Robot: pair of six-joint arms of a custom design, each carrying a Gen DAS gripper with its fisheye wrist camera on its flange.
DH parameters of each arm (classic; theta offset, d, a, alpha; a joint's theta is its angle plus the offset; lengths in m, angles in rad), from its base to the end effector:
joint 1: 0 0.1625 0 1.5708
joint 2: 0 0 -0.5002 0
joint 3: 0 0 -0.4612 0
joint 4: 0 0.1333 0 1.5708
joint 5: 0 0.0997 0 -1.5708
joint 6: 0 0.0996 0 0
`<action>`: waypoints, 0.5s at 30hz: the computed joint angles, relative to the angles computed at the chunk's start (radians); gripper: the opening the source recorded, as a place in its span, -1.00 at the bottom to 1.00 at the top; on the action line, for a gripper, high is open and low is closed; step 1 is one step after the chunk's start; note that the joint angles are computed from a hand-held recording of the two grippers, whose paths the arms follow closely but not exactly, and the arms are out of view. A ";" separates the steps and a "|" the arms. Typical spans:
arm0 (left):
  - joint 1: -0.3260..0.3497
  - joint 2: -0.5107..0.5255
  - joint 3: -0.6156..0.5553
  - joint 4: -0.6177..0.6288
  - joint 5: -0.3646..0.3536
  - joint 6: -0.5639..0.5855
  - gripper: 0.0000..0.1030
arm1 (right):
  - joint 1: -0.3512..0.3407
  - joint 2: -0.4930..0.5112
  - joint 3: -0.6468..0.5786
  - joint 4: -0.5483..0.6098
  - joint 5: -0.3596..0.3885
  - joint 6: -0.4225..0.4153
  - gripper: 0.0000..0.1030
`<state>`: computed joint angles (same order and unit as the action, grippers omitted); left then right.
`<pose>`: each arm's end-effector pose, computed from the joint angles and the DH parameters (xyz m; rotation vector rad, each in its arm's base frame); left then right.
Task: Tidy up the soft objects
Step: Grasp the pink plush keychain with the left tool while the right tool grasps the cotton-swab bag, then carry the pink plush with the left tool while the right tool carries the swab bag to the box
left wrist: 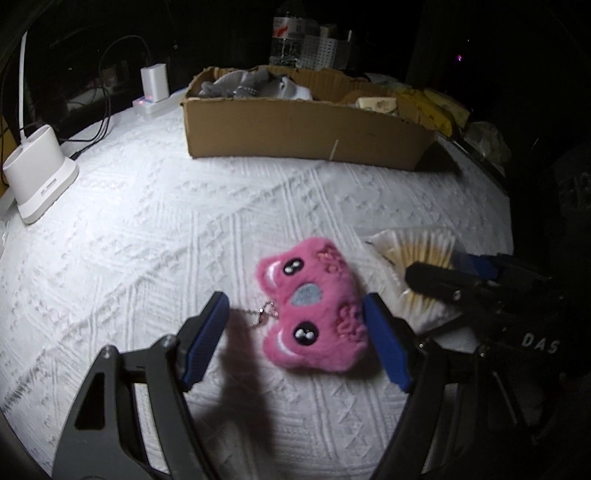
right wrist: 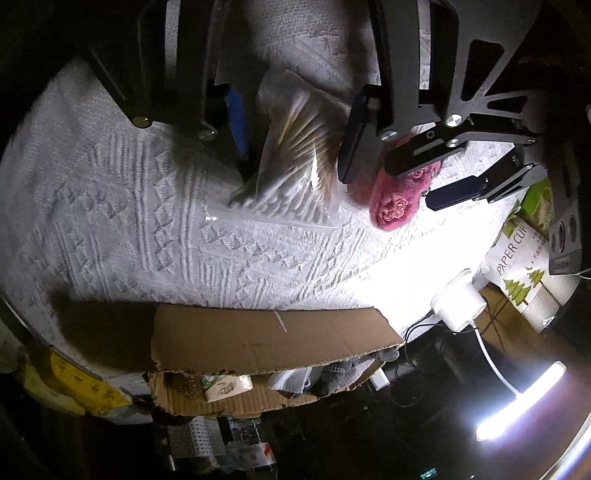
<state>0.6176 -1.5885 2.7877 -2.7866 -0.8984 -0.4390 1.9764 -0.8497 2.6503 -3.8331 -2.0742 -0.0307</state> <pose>-0.0985 -0.3096 0.1566 0.6470 2.4900 -0.5929 0.2177 -0.2910 0.0554 0.4155 -2.6118 0.7361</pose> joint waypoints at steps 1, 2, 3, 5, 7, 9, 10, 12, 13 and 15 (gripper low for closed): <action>-0.004 0.006 0.000 0.003 0.007 -0.003 0.46 | 0.002 -0.003 0.004 -0.003 -0.004 -0.003 -0.12; -0.007 0.011 -0.001 0.008 0.013 -0.009 0.45 | 0.003 -0.005 0.006 -0.007 -0.008 -0.004 -0.13; -0.011 0.018 -0.001 0.008 0.017 -0.014 0.42 | 0.003 -0.007 0.010 -0.013 -0.012 -0.006 -0.14; -0.019 0.027 -0.001 0.009 0.020 -0.017 0.20 | 0.003 -0.011 0.017 -0.023 -0.016 -0.009 -0.15; -0.032 0.038 0.000 0.012 0.025 -0.022 0.07 | 0.001 -0.015 0.025 -0.035 -0.018 -0.011 -0.15; -0.040 0.044 0.000 0.010 0.024 -0.023 -0.09 | -0.002 -0.019 0.032 -0.045 -0.019 -0.014 -0.15; -0.046 0.047 0.002 0.007 0.025 -0.025 -0.09 | -0.005 -0.021 0.037 -0.051 -0.017 -0.016 -0.15; -0.048 0.055 0.001 -0.004 0.019 -0.022 -0.13 | -0.005 -0.024 0.042 -0.058 -0.017 -0.016 -0.16; -0.049 0.056 0.001 -0.008 0.019 -0.022 -0.14 | -0.006 -0.025 0.045 -0.063 -0.016 -0.018 -0.16; -0.056 0.058 0.002 -0.015 0.017 -0.023 -0.15 | -0.006 -0.028 0.049 -0.073 -0.015 -0.022 -0.16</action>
